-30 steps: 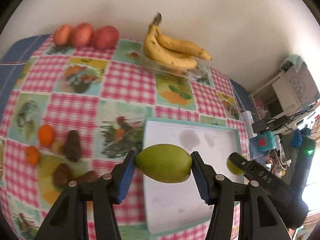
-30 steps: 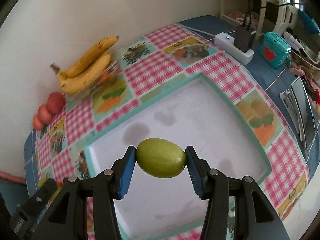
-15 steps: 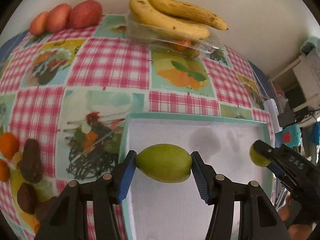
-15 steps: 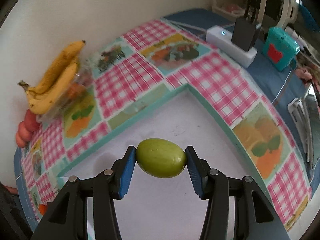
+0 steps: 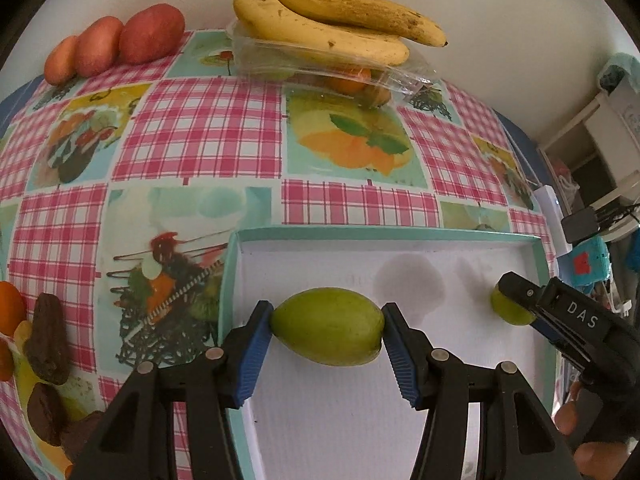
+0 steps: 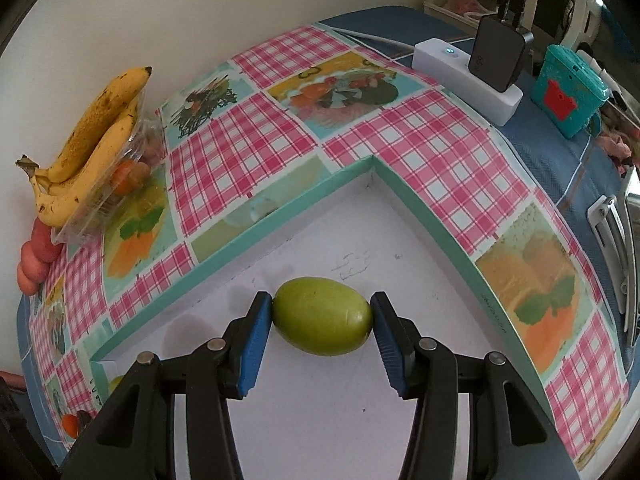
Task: Organize fruits
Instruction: 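Carry the pear with the left gripper while the right gripper carries the lime to the tray, then open the left gripper over the tray while the right gripper releases the lime, then move both grippers back over the fruit pile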
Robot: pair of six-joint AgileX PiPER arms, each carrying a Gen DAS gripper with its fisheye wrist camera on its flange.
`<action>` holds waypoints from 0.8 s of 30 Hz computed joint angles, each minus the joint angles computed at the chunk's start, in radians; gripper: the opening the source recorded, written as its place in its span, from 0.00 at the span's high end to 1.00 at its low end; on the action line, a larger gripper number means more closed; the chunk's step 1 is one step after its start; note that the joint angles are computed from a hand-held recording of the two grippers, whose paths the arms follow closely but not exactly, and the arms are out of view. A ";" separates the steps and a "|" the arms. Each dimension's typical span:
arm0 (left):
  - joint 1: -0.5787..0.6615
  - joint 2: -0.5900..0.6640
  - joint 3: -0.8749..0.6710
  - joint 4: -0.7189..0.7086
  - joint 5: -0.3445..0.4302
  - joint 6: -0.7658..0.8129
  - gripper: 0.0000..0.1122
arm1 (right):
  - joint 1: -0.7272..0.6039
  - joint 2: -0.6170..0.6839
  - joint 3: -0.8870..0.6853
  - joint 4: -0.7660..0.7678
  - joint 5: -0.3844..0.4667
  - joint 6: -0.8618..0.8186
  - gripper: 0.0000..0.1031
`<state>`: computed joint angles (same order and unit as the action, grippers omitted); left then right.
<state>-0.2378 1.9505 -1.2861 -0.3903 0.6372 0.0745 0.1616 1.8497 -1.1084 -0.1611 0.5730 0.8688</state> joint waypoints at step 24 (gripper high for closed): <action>-0.019 -0.141 0.039 0.218 0.018 -0.212 0.23 | 0.061 -0.175 0.016 -0.088 0.063 0.078 0.28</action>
